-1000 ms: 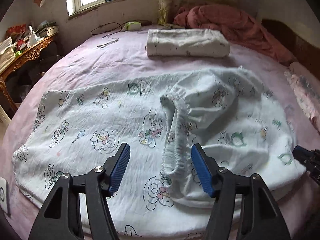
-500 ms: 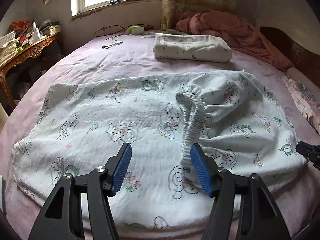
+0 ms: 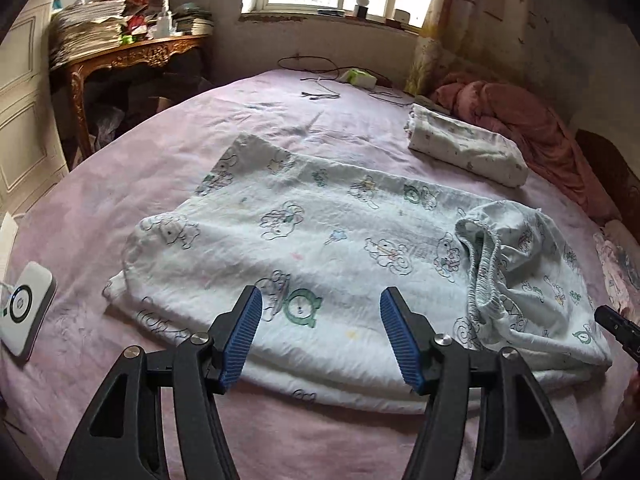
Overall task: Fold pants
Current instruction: 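Grasp the pants edge with the left gripper and lift it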
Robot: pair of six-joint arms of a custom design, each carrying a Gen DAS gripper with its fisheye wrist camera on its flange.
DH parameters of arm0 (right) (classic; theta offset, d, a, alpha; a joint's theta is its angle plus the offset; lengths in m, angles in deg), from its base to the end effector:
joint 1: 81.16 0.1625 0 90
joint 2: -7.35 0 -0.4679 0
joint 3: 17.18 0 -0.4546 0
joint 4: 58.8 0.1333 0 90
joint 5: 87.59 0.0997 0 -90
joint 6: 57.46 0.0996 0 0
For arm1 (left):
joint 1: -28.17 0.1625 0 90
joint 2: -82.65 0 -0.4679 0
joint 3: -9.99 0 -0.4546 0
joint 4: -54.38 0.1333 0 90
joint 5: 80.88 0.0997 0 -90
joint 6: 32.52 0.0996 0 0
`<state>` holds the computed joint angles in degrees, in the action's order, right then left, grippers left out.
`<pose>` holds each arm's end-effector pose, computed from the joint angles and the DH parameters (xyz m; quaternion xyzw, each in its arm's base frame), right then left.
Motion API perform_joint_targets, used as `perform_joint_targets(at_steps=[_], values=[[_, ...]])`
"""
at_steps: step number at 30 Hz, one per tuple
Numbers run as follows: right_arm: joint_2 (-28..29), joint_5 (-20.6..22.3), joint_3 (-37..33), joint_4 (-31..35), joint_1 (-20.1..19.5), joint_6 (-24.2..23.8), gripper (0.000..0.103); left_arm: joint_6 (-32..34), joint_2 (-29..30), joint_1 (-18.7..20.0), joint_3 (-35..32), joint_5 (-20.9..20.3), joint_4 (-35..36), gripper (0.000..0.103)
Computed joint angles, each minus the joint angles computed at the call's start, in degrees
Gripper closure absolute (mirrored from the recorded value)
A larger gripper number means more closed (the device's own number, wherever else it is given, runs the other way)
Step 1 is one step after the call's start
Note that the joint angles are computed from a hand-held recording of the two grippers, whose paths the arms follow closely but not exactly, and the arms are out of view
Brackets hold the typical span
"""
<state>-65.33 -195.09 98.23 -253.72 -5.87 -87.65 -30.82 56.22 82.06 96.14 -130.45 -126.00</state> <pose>-0.0533 -0.6102 0.3446 0.0361 -0.8492 0.4220 0.3153 -0.2955 -0.7408 -0.0362 0.2068 0.8858 -0.3356 0.2450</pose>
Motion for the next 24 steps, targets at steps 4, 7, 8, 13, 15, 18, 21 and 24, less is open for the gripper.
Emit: perform_joint_targets(at_steps=[4,7,8,13,15,18,21,24], values=[[1.83,3.21,-4.51,6.51,2.47,5.02,0.061,-3.45,-0.62,0.93,0.84,3.53,-1.87,0.041],[3.76,4.23,-6.51,8.47,4.67,5.12,0.055,-5.87,-1.41,2.11,1.96,3.98,-3.04,0.04],[4.51,3.87,-6.64,7.84,5.36,3.9,0.055,-6.99,-1.82,2.55,2.41,3.81,-2.78,0.04],[9.41,-1.28,-6.07,-1.12,8.06,-3.64,0.054,-14.38,-4.13,5.08,4.58,-1.36,-1.71,0.041],[10.25,-1.86,-6.02,-0.92,8.06,-3.87,0.053,-17.78,-4.89,5.89,5.62,-4.29,-4.78,0.041],[10.61,-1.31,-6.25,2.42,7.5,-1.67,0.053,-24.31,-6.17,7.77,6.89,-10.47,-7.0,0.047],[11.0,-0.63,-6.49,3.68,7.06,-0.46,0.053,-26.66,-6.85,8.84,7.5,-14.22,-7.84,0.062],[11.42,-0.58,-6.66,3.89,7.13,-0.7,0.053,-28.52,-6.7,10.01,6.44,-18.86,-6.25,0.073]])
